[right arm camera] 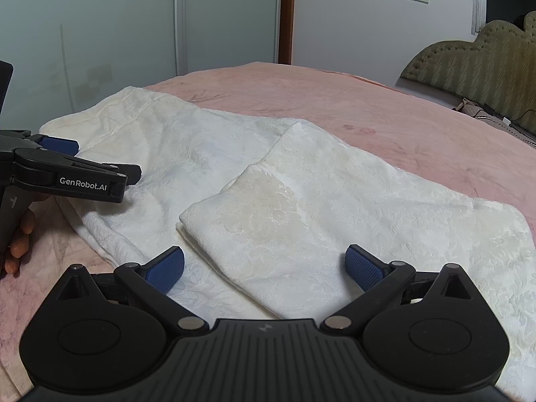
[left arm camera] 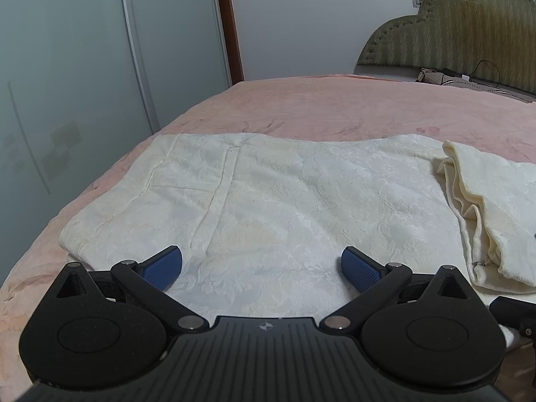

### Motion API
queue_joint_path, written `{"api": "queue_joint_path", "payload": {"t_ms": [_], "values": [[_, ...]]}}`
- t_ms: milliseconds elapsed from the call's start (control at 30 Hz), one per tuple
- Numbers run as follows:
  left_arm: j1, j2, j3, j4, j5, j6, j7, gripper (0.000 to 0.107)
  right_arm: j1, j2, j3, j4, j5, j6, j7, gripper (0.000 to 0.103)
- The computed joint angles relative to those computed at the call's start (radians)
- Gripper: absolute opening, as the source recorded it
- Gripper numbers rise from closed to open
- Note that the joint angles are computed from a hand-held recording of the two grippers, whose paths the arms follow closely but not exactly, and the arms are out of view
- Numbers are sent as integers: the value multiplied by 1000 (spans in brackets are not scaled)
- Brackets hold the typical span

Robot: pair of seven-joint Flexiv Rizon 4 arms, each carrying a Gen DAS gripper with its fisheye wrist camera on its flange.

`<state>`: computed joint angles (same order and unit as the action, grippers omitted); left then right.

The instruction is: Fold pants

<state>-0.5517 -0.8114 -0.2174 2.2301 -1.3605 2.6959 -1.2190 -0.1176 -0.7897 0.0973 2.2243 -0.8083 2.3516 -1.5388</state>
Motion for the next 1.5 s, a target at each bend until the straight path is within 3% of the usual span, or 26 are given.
{"api": "queue_joint_path", "payload": {"t_ms": [1333, 1500], "values": [[-1, 0, -3, -3, -5, 5, 4, 103, 4, 2, 2, -1, 6, -5, 0, 103], [-1, 39, 16, 82, 57, 15, -115, 102, 94, -2, -17, 53, 169, 147, -175, 103]]}}
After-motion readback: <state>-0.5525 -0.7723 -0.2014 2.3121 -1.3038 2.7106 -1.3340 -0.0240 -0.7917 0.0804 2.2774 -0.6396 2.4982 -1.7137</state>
